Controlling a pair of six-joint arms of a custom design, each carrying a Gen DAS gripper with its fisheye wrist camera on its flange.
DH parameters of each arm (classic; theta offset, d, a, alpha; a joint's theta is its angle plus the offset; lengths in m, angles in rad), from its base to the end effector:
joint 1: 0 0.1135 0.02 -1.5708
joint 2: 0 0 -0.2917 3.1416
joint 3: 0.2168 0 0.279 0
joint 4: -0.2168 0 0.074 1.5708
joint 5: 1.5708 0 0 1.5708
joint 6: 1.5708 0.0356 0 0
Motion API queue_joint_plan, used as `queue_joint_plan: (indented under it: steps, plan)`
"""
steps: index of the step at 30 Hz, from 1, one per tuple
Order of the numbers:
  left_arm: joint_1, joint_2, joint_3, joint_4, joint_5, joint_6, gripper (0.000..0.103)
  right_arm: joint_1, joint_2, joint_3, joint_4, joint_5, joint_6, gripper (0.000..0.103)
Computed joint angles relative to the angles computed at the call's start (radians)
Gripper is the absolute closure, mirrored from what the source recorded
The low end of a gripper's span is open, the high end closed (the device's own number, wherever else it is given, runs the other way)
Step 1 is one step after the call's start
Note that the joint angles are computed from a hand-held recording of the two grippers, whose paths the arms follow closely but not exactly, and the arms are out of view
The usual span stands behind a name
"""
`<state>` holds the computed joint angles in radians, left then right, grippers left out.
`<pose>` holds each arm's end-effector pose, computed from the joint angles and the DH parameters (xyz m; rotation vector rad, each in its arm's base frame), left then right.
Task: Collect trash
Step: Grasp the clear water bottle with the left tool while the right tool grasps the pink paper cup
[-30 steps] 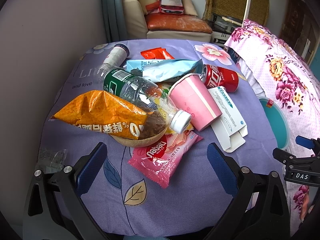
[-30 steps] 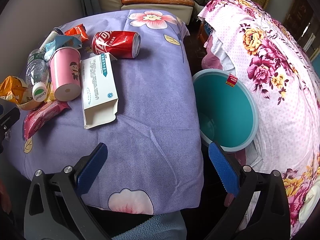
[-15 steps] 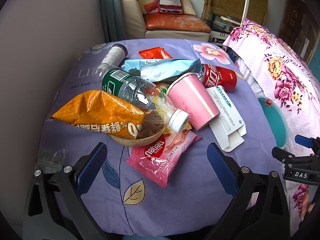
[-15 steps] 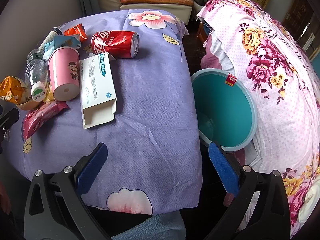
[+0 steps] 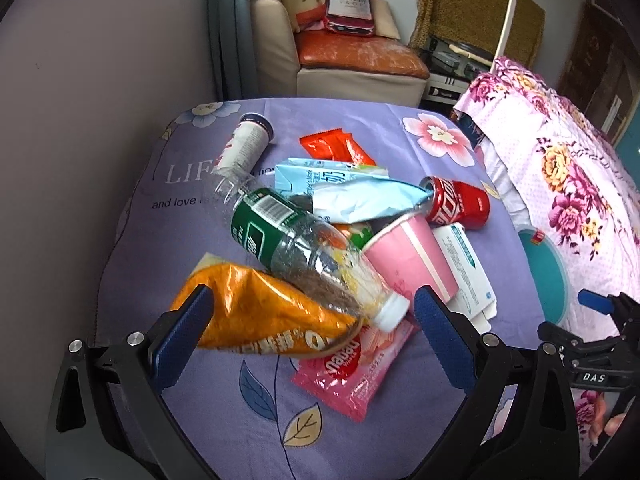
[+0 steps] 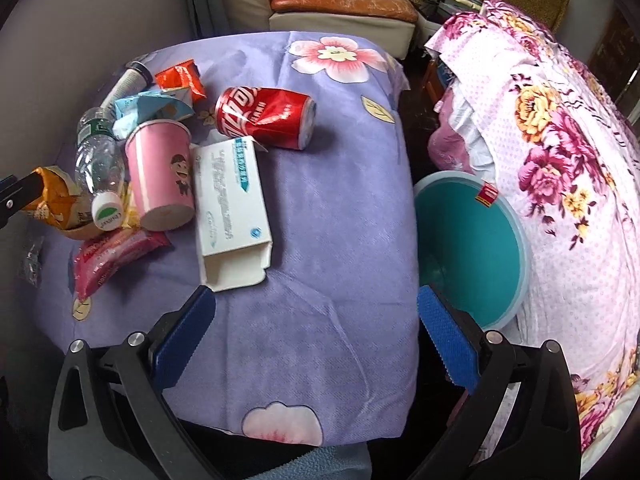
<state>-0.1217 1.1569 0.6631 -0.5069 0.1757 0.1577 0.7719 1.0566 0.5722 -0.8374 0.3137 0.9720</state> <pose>0.2274 -0.0341 0.2125 0.4221 2.5269 -0.2120 0.1310 0.1122 0.1892 0.3280 2.7241 -0.0163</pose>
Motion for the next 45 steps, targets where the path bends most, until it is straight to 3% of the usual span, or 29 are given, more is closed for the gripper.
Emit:
queue_joint_plan:
  steps: [2,4,6,7,8,10,14,25,31,36,40,45]
  plan:
    - [0.023,0.087,0.061,-0.007,0.035,0.004,0.004,-0.057,0.006,0.008,0.066,-0.049,-0.067,0.006]
    - [0.038,0.178,0.12,-0.019,0.057,0.009,0.012,-0.097,0.035,0.025,0.127,-0.085,-0.13,0.007]
    - [0.053,0.261,0.171,-0.039,0.072,0.007,0.02,-0.112,0.092,0.066,0.166,-0.101,-0.186,0.024]
    - [0.065,0.306,0.197,-0.049,0.083,0.004,0.025,-0.129,0.116,0.082,0.189,-0.129,-0.215,0.04]
    - [0.077,0.336,0.213,-0.056,0.094,0.002,0.026,-0.155,0.148,0.097,0.219,-0.179,-0.243,0.048]
    - [0.098,0.39,0.243,-0.069,0.137,0.004,0.026,-0.2,0.219,0.127,0.276,-0.272,-0.287,0.048]
    - [0.129,0.441,0.272,-0.069,0.154,0.011,0.026,-0.213,0.342,0.196,0.344,-0.357,-0.347,0.048]
    - [0.211,0.531,0.33,-0.096,0.201,0.049,0.025,-0.248,0.648,0.337,0.453,-0.475,-0.428,0.048]
    - [0.178,0.556,0.354,-0.107,0.2,0.023,0.018,-0.24,0.65,0.328,0.47,-0.496,-0.424,0.049]
    - [0.13,0.603,0.371,-0.064,0.159,-0.058,0.013,-0.239,0.659,0.322,0.488,-0.504,-0.418,0.045]
    - [0.112,0.677,0.418,-0.069,0.184,-0.099,0.017,-0.226,0.639,0.281,0.529,-0.502,-0.402,0.047]
    - [0.086,0.61,0.359,-0.01,0.148,-0.091,0.021,-0.214,0.557,0.225,0.539,-0.517,-0.374,0.049]
